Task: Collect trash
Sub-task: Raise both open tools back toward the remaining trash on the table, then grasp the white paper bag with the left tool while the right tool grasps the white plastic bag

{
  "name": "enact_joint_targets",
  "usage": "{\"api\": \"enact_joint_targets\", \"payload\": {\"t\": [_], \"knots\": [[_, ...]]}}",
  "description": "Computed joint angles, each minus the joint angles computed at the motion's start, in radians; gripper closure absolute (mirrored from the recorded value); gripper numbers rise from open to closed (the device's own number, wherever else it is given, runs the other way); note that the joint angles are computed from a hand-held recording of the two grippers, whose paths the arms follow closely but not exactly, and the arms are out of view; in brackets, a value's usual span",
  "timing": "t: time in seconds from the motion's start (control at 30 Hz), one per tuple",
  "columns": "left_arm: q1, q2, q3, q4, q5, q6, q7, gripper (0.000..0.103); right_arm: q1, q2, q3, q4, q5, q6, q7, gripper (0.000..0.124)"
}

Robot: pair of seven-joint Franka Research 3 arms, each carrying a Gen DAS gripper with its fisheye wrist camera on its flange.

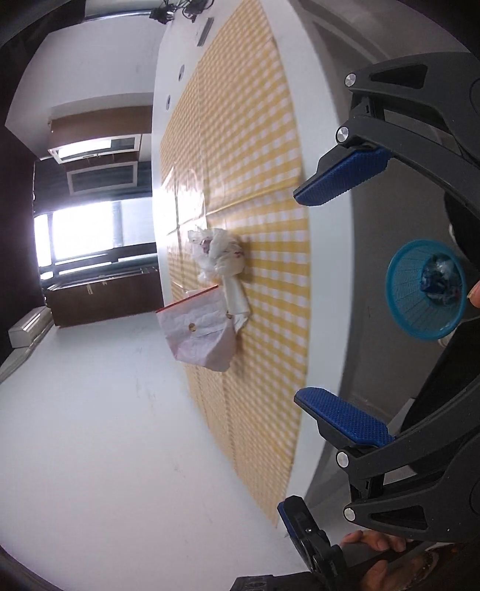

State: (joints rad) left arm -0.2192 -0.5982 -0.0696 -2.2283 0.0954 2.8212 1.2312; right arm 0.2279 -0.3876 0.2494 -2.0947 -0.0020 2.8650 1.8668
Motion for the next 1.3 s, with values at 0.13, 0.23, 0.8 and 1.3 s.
{"api": "enact_joint_targets", "payload": {"t": [0.13,0.23,0.8,1.3], "knots": [[-0.013,0.082,0.015,0.087,-0.011,-0.002,0.041,0.006,-0.027,0.061,0.011,0.085,-0.054,-0.042,0.006,0.03],[-0.018,0.153,0.026,0.159,-0.04,-0.009,0.061,0.006,-0.034,0.116,0.004,0.152,-0.094,-0.075,0.028,0.03],[0.086,0.535,-0.027,0.657,-0.228,-0.354,0.19,0.007,0.105,0.491,-0.15,0.692,-0.026,-0.42,-0.108,0.032],[0.137,0.896,-0.107,1.166,-0.145,-0.624,0.17,0.022,0.141,0.812,-0.214,1.164,0.038,-0.726,-0.094,0.052]]}}
